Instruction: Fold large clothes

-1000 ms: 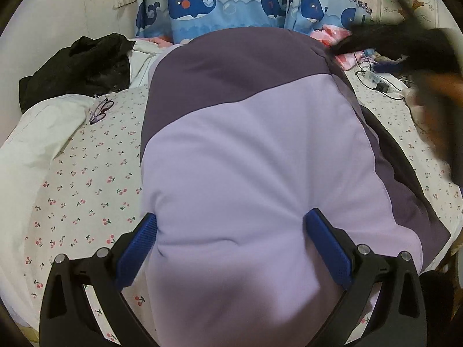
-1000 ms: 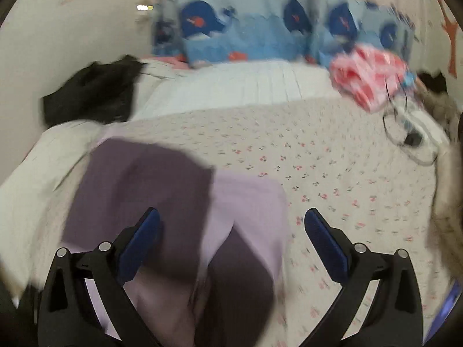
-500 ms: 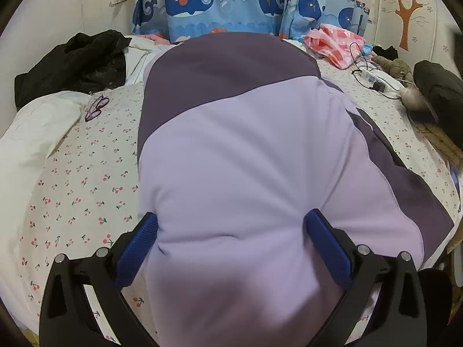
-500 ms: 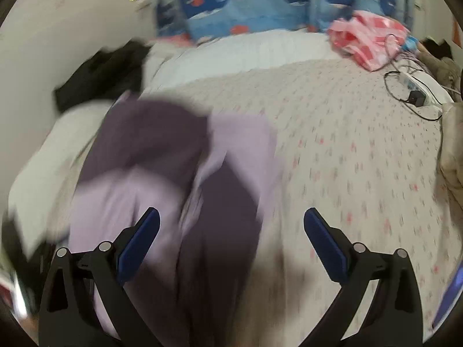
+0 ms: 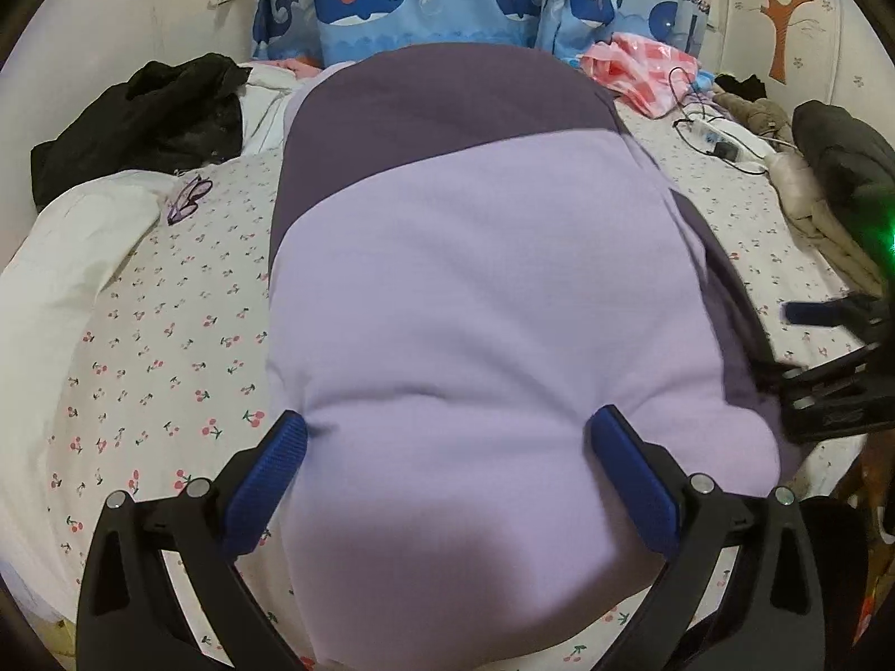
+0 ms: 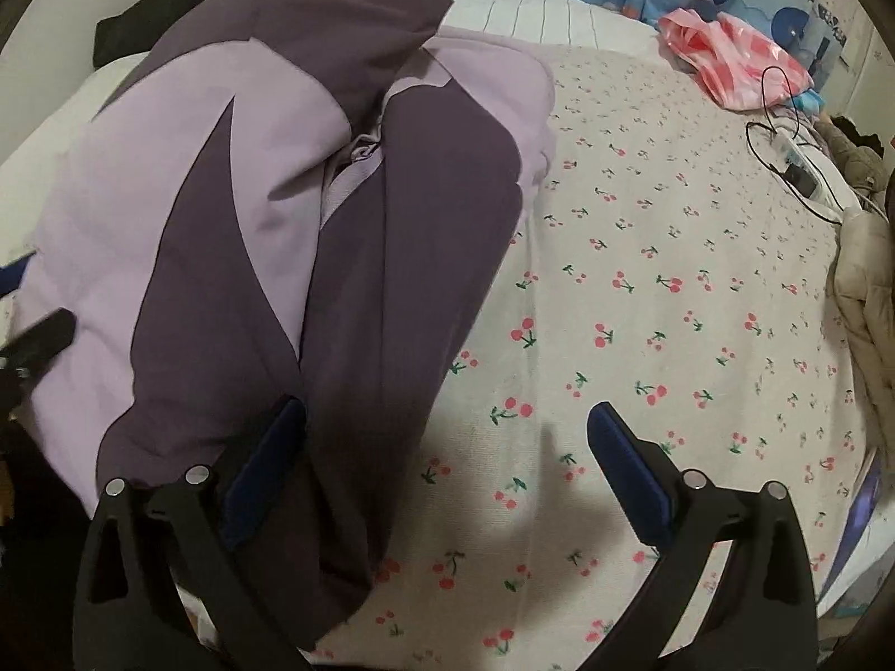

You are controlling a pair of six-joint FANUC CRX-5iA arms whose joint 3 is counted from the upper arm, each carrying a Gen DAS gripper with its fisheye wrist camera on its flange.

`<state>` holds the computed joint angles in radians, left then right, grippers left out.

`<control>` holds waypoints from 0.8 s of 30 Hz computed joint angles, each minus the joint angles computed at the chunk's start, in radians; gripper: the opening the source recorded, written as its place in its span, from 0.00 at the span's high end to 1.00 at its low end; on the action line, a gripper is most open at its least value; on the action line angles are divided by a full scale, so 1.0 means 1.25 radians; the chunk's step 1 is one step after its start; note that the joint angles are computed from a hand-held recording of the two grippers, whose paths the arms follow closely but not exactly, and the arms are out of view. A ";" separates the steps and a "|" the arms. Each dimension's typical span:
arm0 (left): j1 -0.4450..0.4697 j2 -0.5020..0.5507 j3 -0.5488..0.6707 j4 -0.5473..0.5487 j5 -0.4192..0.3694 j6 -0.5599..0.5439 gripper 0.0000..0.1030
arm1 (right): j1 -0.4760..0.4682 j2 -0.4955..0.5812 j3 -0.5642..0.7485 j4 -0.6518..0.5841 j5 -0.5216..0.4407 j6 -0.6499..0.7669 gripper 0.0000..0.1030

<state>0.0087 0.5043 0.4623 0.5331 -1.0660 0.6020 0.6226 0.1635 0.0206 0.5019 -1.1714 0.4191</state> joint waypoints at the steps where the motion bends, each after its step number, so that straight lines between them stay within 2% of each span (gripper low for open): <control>1: 0.001 0.008 0.016 -0.007 -0.011 0.015 0.05 | 0.010 -0.016 -0.019 0.025 0.008 -0.026 0.07; 3: 0.002 0.025 0.039 -0.010 -0.031 0.025 0.05 | 0.023 -0.015 -0.031 0.048 0.002 -0.031 0.07; 6: 0.001 0.025 0.048 -0.019 -0.046 -0.004 0.05 | -0.002 0.001 -0.014 -0.023 0.011 0.025 0.07; 8: 0.014 0.053 0.102 0.003 -0.113 -0.006 0.06 | -0.012 -0.008 -0.004 -0.049 0.011 0.035 0.07; 10: 0.041 0.098 0.167 0.065 -0.184 0.014 0.06 | -0.013 -0.027 0.001 -0.038 0.014 0.031 0.07; 12: 0.055 0.142 0.232 0.084 -0.223 0.066 0.06 | -0.019 -0.054 -0.007 0.013 0.056 -0.018 0.07; 14: 0.056 0.202 0.322 0.070 -0.288 0.111 0.06 | -0.037 -0.051 0.011 0.052 0.088 -0.053 0.07; 15: 0.054 0.214 0.330 0.071 -0.297 0.113 0.05 | -0.059 -0.035 0.038 0.069 0.123 -0.064 0.07; 19: 0.049 0.154 0.207 0.081 -0.208 0.068 0.05 | -0.128 0.066 0.154 0.075 0.193 -0.051 0.07; 20: 0.046 0.135 0.174 0.080 -0.179 0.056 0.05 | -0.144 0.114 0.202 0.063 0.170 -0.038 0.07; 22: 0.045 0.124 0.156 0.080 -0.162 0.048 0.05 | -0.174 0.236 0.322 0.002 0.068 0.058 0.07; 24: 0.044 0.105 0.122 0.098 -0.138 0.021 0.05 | -0.204 0.266 0.336 -0.096 0.090 0.100 0.06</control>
<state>0.0641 0.6353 0.6145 0.6561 -1.2380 0.6283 0.3680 0.4964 0.4404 0.3817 -1.0594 0.5435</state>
